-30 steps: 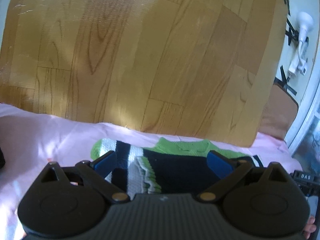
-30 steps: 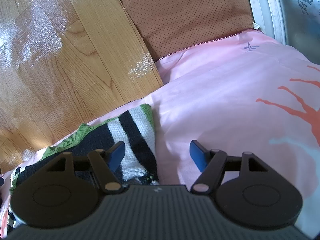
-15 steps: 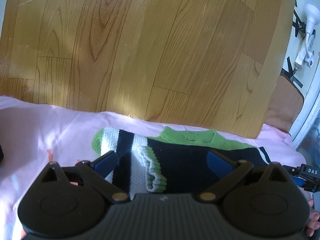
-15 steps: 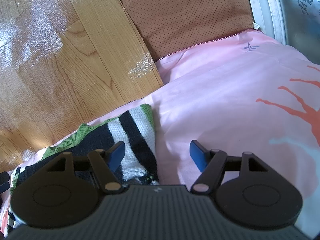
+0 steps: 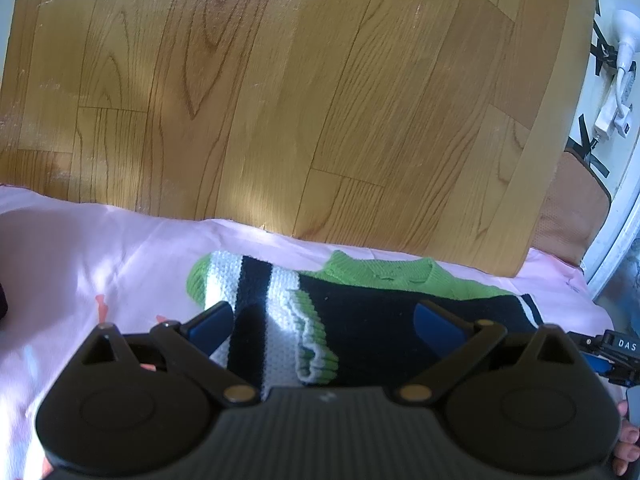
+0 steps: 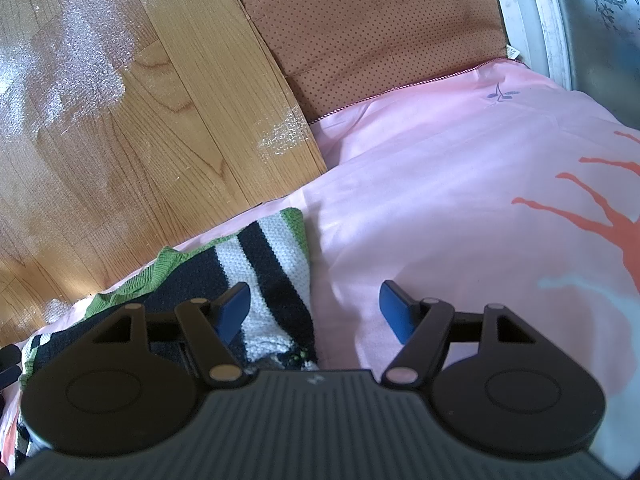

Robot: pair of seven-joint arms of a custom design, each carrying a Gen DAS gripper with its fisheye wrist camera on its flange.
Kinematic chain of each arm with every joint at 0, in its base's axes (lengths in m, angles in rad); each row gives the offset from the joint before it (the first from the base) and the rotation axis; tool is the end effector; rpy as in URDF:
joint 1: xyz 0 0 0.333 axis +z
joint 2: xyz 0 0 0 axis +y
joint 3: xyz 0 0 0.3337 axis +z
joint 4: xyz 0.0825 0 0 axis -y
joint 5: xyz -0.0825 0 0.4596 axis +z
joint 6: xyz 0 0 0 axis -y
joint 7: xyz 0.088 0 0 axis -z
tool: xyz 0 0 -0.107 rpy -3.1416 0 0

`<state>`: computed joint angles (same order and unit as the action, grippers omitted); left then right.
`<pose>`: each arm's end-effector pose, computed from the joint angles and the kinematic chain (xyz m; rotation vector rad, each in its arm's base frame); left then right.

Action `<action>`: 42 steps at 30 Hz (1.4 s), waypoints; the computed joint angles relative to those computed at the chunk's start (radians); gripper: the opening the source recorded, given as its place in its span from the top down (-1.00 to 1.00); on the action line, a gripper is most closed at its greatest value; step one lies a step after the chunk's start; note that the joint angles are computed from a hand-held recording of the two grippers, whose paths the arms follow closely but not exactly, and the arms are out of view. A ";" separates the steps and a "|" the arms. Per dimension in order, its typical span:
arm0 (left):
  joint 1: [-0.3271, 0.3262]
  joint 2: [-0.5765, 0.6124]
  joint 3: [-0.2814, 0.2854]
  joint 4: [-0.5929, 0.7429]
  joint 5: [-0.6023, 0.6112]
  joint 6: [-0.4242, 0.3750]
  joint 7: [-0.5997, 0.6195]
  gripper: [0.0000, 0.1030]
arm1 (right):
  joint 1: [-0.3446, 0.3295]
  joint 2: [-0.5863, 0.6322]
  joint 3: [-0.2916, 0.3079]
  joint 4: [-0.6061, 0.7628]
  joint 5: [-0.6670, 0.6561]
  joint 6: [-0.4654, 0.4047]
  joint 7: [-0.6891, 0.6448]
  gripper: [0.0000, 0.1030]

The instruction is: Fold small clothes

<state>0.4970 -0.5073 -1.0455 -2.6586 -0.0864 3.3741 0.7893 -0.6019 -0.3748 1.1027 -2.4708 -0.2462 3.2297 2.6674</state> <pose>0.4320 -0.2575 0.4092 -1.7867 1.5345 -1.1976 0.4716 0.3040 0.4247 -1.4038 1.7190 -0.4814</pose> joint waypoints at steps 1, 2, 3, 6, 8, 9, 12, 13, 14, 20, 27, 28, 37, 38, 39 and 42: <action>0.000 0.000 0.001 0.000 0.001 0.000 0.000 -0.94 | 0.000 0.000 0.000 0.000 0.000 0.000 0.000 -0.42; 0.000 0.001 0.001 0.000 0.001 0.001 -0.001 -0.94 | 0.000 0.000 0.000 0.000 0.001 0.000 -0.001 -0.42; 0.000 0.001 0.001 -0.001 0.000 0.001 -0.001 -0.94 | 0.000 0.000 0.000 0.000 0.001 0.000 -0.001 -0.42; 0.000 0.001 0.000 -0.001 -0.001 0.001 -0.003 -0.94 | -0.001 0.000 0.001 0.000 0.002 0.000 -0.001 -0.42; -0.003 0.004 0.004 -0.001 0.001 0.001 0.000 -0.94 | -0.002 0.000 0.002 0.000 0.002 0.000 -0.002 -0.42; -0.004 0.005 0.006 -0.001 0.001 0.001 0.000 -0.94 | -0.002 0.000 0.002 0.000 0.002 0.000 -0.002 -0.42; -0.005 0.006 0.008 0.000 0.000 0.000 0.001 -0.94 | -0.003 -0.001 0.003 0.000 0.003 0.001 -0.002 -0.42; -0.006 0.006 0.009 0.000 0.000 -0.001 0.002 -0.94 | -0.003 -0.001 0.003 0.000 0.003 0.001 -0.002 -0.42; -0.006 0.006 0.008 0.000 0.000 -0.001 0.002 -0.94 | -0.003 -0.001 0.004 0.000 0.004 0.001 -0.002 -0.42; -0.010 0.006 0.013 -0.001 -0.001 -0.005 -0.001 -0.94 | -0.004 -0.001 0.005 0.000 0.005 0.001 -0.003 -0.42; -0.013 0.005 0.018 0.001 0.007 -0.010 -0.008 -0.94 | -0.006 -0.002 0.007 0.000 0.006 0.002 -0.004 -0.42; -0.012 0.007 0.018 0.001 0.008 -0.009 -0.008 -0.94 | -0.006 -0.002 0.007 0.000 0.006 0.002 -0.004 -0.42; -0.021 0.025 0.039 0.024 0.046 -0.090 -0.030 -0.94 | -0.008 -0.003 0.010 0.000 0.008 0.002 -0.004 -0.42; -0.036 0.042 0.060 0.029 0.059 -0.110 -0.036 -0.94 | -0.008 -0.003 0.010 0.000 0.008 0.002 -0.005 -0.42; -0.052 0.056 0.082 0.033 0.069 -0.127 -0.044 -0.94 | -0.008 -0.003 0.010 0.001 0.007 0.000 -0.006 -0.43; -0.123 0.104 0.175 0.028 0.085 -0.132 -0.073 -0.94 | -0.011 -0.002 0.012 0.003 0.003 -0.003 -0.007 -0.43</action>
<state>0.3739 -0.4028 -0.8704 -2.6309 -0.0014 3.2419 0.7166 -0.6126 -0.3771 1.1146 -2.4674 -0.2437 3.2264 2.6603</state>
